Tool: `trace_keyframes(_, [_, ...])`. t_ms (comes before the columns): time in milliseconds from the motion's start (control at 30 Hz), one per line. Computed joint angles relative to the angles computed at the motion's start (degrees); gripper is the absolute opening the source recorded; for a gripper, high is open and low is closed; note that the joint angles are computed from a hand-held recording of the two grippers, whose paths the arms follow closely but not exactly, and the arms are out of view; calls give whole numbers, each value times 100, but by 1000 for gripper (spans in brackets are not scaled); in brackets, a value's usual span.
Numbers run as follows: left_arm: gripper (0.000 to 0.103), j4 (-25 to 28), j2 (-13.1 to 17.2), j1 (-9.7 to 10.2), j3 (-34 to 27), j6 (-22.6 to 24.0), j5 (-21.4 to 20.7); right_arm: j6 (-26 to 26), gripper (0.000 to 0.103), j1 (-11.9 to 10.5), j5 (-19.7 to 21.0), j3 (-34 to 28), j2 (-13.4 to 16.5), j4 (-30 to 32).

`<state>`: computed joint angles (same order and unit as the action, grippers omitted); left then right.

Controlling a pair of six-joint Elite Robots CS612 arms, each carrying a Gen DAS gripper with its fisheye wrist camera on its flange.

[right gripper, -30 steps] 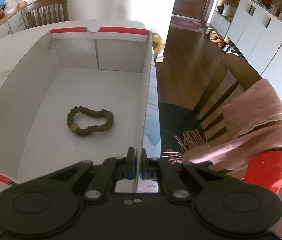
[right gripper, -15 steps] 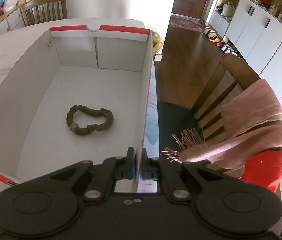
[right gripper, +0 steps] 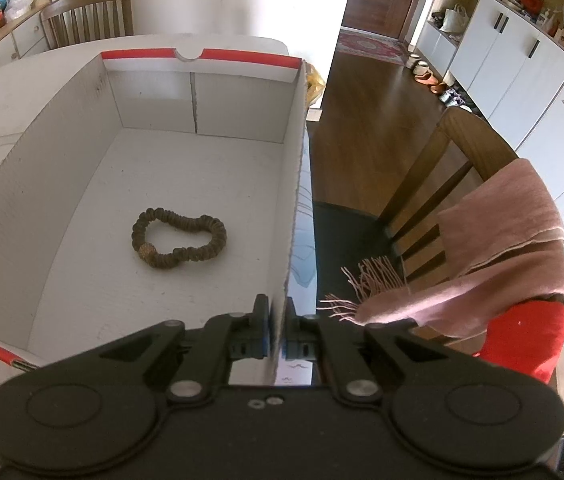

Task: Organize objects
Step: 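Move the left gripper back to the white USB cable on the mat, then close the left gripper on the white USB cable and lift it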

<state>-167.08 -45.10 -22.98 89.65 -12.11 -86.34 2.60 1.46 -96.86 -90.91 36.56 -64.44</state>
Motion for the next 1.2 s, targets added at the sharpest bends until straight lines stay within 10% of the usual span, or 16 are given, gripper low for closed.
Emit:
trace_keyframes(733, [14, 153, 187, 65, -133, -558, 17, 16, 5, 24, -71, 4, -3, 5])
trace_keyframes(1200, [9, -661, -173, 48, 281, -813, 97, 32, 5, 20, -61, -13, 4, 19])
